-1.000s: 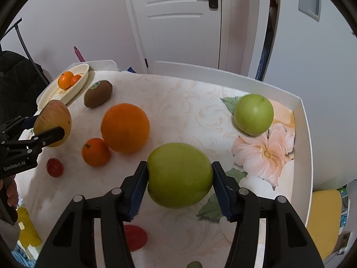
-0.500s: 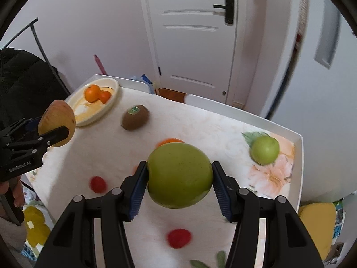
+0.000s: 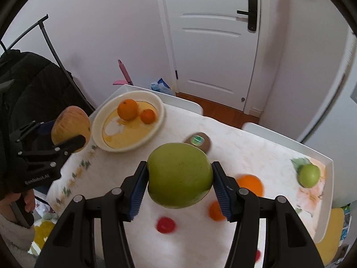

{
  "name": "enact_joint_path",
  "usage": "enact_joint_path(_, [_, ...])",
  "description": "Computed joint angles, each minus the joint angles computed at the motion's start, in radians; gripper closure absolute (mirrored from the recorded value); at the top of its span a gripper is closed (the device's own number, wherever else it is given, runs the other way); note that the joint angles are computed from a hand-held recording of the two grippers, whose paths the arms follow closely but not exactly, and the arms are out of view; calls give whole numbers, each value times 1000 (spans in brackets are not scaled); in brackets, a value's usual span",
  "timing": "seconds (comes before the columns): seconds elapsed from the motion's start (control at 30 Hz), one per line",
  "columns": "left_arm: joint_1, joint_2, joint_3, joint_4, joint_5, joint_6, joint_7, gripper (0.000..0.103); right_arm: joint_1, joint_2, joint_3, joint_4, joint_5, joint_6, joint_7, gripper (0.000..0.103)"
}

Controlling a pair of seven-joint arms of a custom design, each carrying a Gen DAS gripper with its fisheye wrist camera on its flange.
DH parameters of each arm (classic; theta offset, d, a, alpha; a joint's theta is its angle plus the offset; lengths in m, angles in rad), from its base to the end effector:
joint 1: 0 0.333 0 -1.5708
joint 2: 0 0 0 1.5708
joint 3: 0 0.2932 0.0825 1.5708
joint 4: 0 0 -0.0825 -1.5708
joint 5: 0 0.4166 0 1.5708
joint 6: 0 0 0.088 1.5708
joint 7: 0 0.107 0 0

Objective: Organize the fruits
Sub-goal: 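Carry the brownish apple into the bowl and open the left tool while the right tool carries the green apple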

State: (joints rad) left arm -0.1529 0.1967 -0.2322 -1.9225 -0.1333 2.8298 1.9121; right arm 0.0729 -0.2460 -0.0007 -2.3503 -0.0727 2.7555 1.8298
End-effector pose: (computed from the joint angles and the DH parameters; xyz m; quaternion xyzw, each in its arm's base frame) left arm 0.6286 -0.2393 0.4366 -0.4390 0.8259 -0.2943 0.1964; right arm 0.5424 0.0422 0.4648 -0.6253 0.7115 -0.2049 0.2465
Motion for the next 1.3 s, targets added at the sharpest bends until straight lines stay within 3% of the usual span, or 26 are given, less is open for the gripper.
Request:
enact_joint_path(0.3, [46, 153, 6, 168, 1, -25, 131, 24, 24, 175, 34, 181, -94, -24, 154, 51])
enact_joint_path(0.67, [64, 376, -13, 408, 37, -79, 224, 24, 86, 355, -3, 343, -158, -44, 296, 51])
enact_joint_path(1.2, [21, 494, 23, 541, 121, -90, 146, 23, 99, 425, -26, 413, -125, -71, 267, 51])
enact_joint_path(1.23, [18, 486, 28, 530, 126, -80, 141, 16, 99, 425, -26, 415, -121, -73, 262, 51])
enact_joint_path(1.27, [21, 472, 28, 507, 129, -52, 139, 3, 98, 425, -25, 416, -117, -75, 256, 51])
enact_joint_path(1.3, [25, 461, 23, 494, 127, -38, 138, 0, 97, 424, -25, 417, -113, -76, 250, 51])
